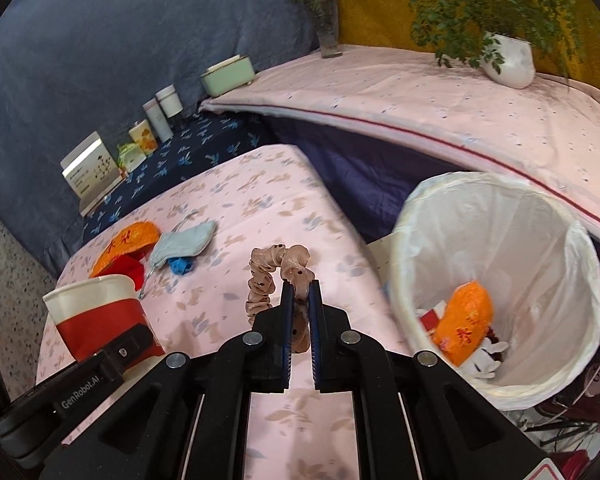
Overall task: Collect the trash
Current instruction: 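Carry the carton and scrunchie over the bin and open both tools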
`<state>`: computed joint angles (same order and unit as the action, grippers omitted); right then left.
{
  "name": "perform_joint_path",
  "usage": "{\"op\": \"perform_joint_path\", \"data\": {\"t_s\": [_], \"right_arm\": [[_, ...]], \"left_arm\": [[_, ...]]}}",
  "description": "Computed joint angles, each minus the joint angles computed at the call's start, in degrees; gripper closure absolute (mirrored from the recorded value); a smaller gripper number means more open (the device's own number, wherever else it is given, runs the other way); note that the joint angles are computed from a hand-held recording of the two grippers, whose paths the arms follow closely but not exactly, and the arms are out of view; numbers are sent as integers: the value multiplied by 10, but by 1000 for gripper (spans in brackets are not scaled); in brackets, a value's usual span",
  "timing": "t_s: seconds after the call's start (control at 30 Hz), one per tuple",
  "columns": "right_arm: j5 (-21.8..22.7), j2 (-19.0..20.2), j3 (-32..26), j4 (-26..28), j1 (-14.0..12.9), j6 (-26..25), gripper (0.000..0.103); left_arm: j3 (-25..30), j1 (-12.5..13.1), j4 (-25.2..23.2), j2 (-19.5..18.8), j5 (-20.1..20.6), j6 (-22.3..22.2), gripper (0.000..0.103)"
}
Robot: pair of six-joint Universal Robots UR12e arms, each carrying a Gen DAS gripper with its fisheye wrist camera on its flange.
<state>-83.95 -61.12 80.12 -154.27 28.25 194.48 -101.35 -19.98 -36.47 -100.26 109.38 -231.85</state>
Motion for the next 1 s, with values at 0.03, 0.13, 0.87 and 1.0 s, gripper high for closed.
{"op": "perform_joint_path", "data": {"t_s": [0.03,0.13,0.87,1.0], "right_arm": [[-2,-3,4,-4,-3,1,96],[-4,-12,16,-13,-14,6,96],[-23,-42,72,-41,-95,50,96],[-26,-42,74,-39,-101,55,96]], "left_arm": [[7,-4,-2,-5,1,6,73],[29,-16,-8,-21,5,25,73],[192,-69,-46,-143,-23,168,73],[208,-71,-47,-156,-31,187,73]]}}
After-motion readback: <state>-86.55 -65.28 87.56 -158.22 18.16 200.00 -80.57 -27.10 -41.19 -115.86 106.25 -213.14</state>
